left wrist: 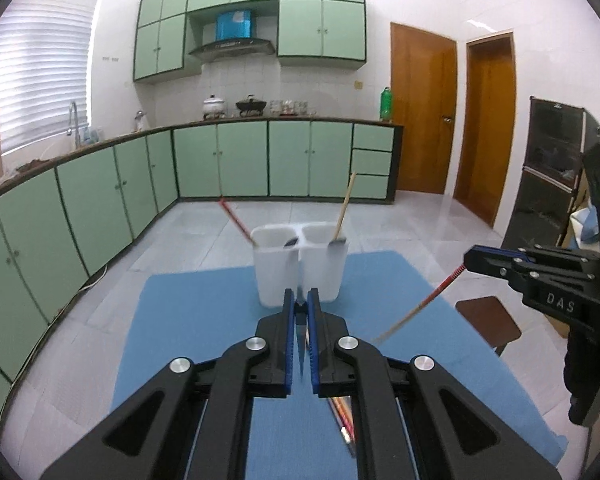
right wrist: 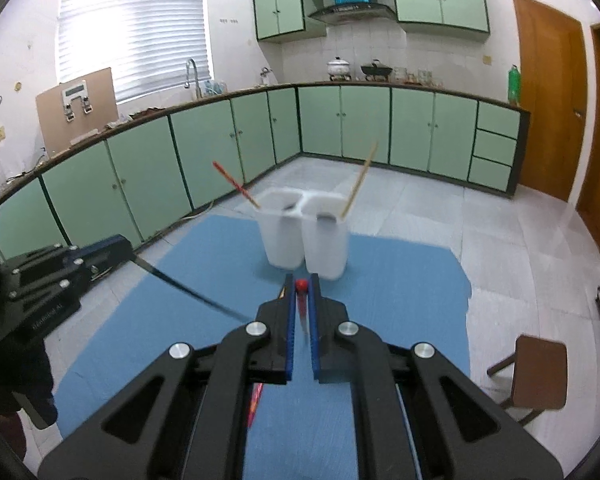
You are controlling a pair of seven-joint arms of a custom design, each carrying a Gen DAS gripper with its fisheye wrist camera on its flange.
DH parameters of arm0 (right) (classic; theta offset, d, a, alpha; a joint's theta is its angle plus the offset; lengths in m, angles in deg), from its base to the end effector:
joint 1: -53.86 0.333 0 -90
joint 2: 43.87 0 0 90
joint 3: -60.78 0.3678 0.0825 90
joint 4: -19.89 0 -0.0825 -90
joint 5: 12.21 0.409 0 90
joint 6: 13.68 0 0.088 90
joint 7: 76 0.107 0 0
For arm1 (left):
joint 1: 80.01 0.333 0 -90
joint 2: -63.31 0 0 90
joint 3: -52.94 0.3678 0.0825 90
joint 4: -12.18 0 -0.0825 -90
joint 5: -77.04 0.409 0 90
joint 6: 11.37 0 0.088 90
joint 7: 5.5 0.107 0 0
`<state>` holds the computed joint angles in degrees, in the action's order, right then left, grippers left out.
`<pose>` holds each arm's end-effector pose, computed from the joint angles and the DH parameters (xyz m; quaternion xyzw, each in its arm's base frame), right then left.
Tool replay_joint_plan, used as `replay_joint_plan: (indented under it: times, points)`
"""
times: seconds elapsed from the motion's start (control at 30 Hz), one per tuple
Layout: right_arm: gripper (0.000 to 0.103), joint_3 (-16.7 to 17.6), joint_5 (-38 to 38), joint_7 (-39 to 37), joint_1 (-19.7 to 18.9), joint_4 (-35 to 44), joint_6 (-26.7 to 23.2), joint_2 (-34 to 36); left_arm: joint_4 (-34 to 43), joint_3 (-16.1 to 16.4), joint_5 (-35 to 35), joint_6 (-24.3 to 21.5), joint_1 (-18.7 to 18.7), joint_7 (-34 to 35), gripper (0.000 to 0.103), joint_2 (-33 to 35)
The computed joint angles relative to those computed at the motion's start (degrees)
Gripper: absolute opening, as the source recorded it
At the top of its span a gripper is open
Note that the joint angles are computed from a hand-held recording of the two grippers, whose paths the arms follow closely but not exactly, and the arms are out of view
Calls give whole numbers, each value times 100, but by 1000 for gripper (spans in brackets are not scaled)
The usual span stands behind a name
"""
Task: Organize utensils
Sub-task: 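Lift both chopsticks over the white containers, drop them in, open both tools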
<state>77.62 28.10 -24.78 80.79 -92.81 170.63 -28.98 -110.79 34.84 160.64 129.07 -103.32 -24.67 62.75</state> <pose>0.5390 0.4062 0.4821 -0.7928 0.3866 -0.1709 0.4390 0.4390 -0.3873 0.4775 -0.6366 0.5749 -0.3527 0.3739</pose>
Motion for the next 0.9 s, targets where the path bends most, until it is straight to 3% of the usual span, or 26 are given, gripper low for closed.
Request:
replay_joint_plan:
  times: [0.2,0.53,0.67,0.73,0.9]
  points:
    - [5,-568,-535,281,375,632,-565,149,235,145,187,410,165,116,6,106]
    - [5,-692,-857,497,371,2031,-942,653,943,329,570,669,380,392,6,265]
    - [5,-716,-885,641,352,2933,-958,1121,1411,432,889,640,463,385,6,426]
    - [5,-932,-1042,876,502,3459,-926,1437,1713,513,1007,697,516,348,6,574]
    - [5,-1124,-1285,1384,557,4989,-1283,2442,2320,712,1225,698,549,264,6,996]
